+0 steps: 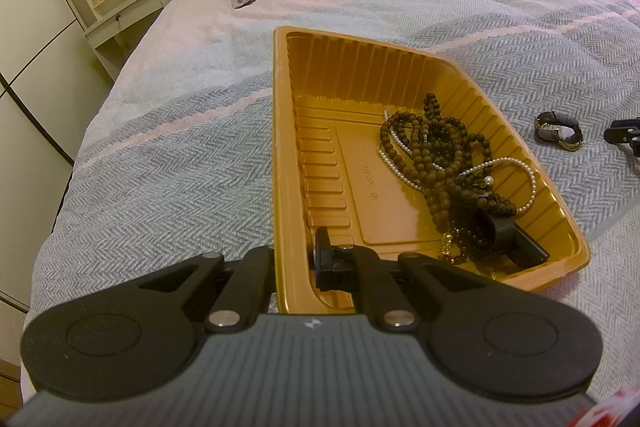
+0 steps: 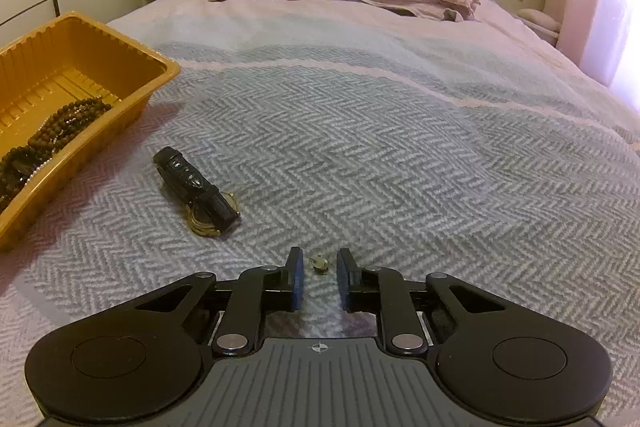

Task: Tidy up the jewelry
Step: 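Grasp the small gold piece on the blanket with the right gripper, then carry the gold piece over the orange tray and open the right gripper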

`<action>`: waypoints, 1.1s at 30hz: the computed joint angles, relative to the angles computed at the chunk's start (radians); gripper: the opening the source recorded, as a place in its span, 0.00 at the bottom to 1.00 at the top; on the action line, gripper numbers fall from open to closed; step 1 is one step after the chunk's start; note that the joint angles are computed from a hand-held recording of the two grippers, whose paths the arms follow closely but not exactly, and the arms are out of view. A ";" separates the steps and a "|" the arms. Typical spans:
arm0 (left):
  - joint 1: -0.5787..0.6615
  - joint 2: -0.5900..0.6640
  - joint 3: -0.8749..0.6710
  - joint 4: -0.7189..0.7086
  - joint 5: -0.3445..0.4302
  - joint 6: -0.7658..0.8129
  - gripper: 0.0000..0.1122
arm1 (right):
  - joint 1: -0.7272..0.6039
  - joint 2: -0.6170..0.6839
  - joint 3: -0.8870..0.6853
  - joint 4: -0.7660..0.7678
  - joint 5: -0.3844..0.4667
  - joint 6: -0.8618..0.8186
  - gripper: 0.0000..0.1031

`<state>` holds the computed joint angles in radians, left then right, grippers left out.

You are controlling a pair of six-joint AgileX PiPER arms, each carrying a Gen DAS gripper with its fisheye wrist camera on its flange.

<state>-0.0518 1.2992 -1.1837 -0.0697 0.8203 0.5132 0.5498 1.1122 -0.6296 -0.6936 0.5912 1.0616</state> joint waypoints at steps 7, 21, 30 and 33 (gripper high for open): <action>0.000 0.002 -0.001 0.000 0.000 0.001 0.03 | 0.118 -0.028 0.002 -0.132 0.098 0.121 0.06; 0.002 0.001 0.001 -0.007 0.000 0.004 0.03 | 0.271 -0.024 -0.125 -0.197 0.191 0.107 0.06; 0.004 0.001 0.001 -0.008 -0.001 0.007 0.03 | 0.259 0.033 -0.215 -0.155 0.124 0.029 0.06; 0.006 0.002 0.002 -0.010 -0.002 0.010 0.03 | 0.250 0.059 -0.260 -0.124 0.091 -0.016 0.06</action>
